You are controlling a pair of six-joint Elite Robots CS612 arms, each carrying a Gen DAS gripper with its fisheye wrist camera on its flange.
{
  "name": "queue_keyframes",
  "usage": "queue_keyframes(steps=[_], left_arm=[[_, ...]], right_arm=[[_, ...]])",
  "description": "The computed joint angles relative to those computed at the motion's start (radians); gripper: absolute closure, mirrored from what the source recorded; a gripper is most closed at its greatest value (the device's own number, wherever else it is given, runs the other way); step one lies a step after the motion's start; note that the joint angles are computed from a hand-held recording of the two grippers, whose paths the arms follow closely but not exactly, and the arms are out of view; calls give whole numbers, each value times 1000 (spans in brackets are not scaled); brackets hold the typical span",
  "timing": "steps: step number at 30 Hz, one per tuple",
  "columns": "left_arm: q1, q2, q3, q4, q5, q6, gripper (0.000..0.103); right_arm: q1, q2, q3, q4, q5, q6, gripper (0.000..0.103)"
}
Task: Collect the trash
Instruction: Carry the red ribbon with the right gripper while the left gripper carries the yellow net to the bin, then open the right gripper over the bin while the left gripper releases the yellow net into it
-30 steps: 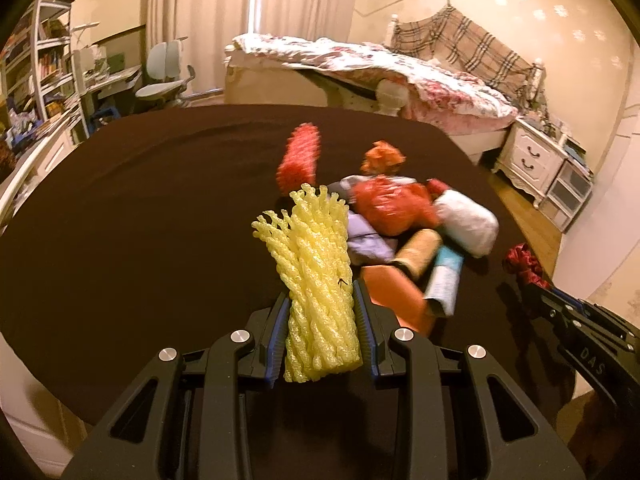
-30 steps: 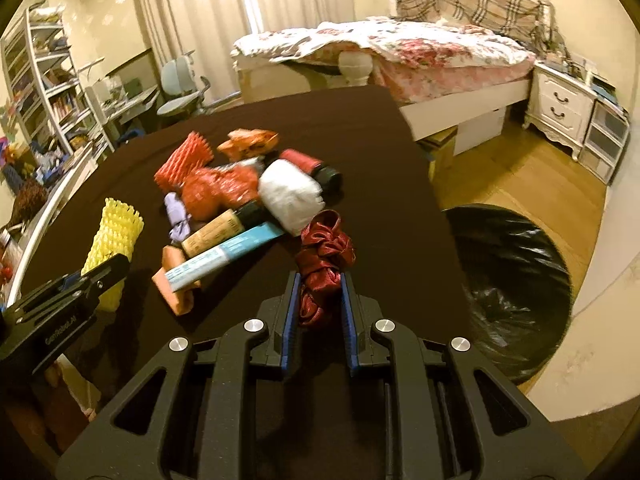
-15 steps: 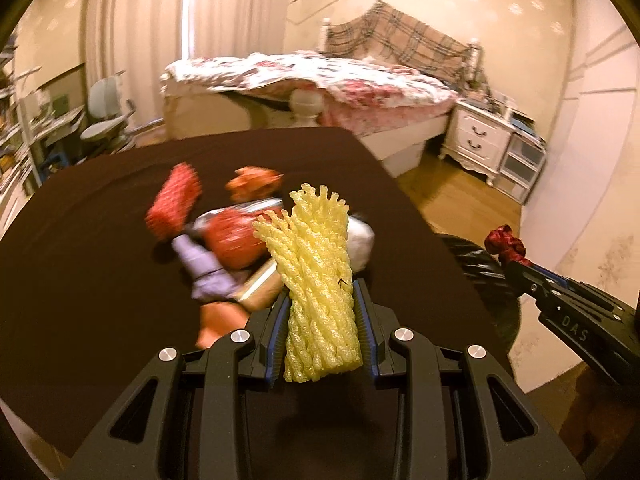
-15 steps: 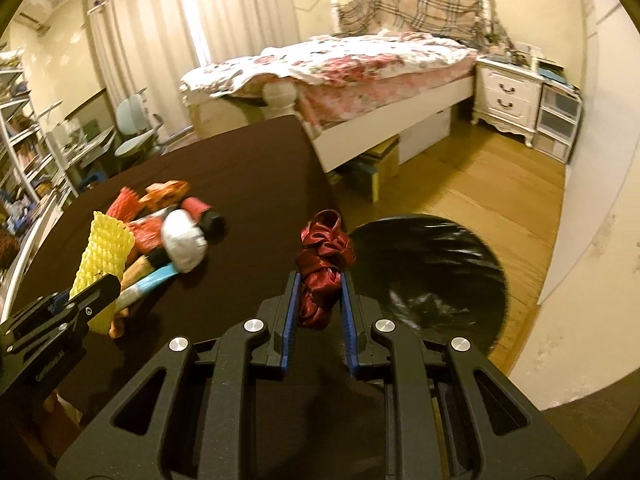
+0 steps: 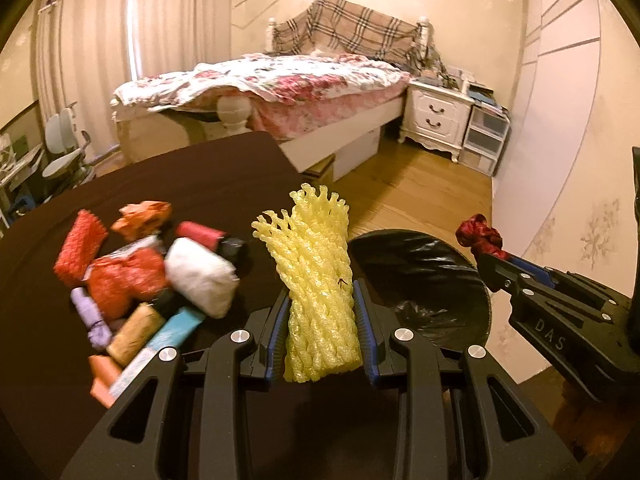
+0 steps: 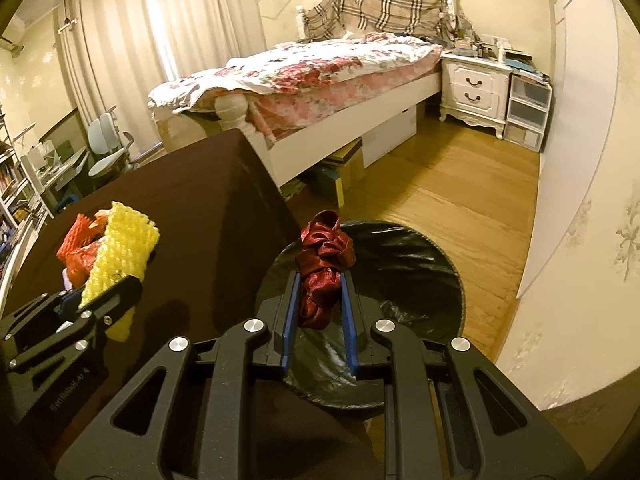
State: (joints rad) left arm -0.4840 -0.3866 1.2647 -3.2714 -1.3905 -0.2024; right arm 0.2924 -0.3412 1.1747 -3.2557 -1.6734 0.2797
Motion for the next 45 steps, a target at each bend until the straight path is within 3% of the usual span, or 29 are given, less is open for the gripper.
queue_keyframes(steps=[19,22,26,28,34,45], left_arm=[[-17,50,-100,70,6,6,71],[-19,51,-105,73,11,6,66],[-19,50,-99,52,21,1,36],[-20,49,-95,34,25,-3,30],[-19,39,-77,30,41,-9,27],[-8,-6,10,10,74,-57,27]], right_arm=[[-28,20,-24,19,0,48,82],[-30,21,-25,18,-10,61,74],[-29,19,-20,13,-32,73,64],[-30,17,-14,13,-43,81,62],[-28,11,-6,13,-55,96,51],[-8,4,-5,26,-20,74,49]])
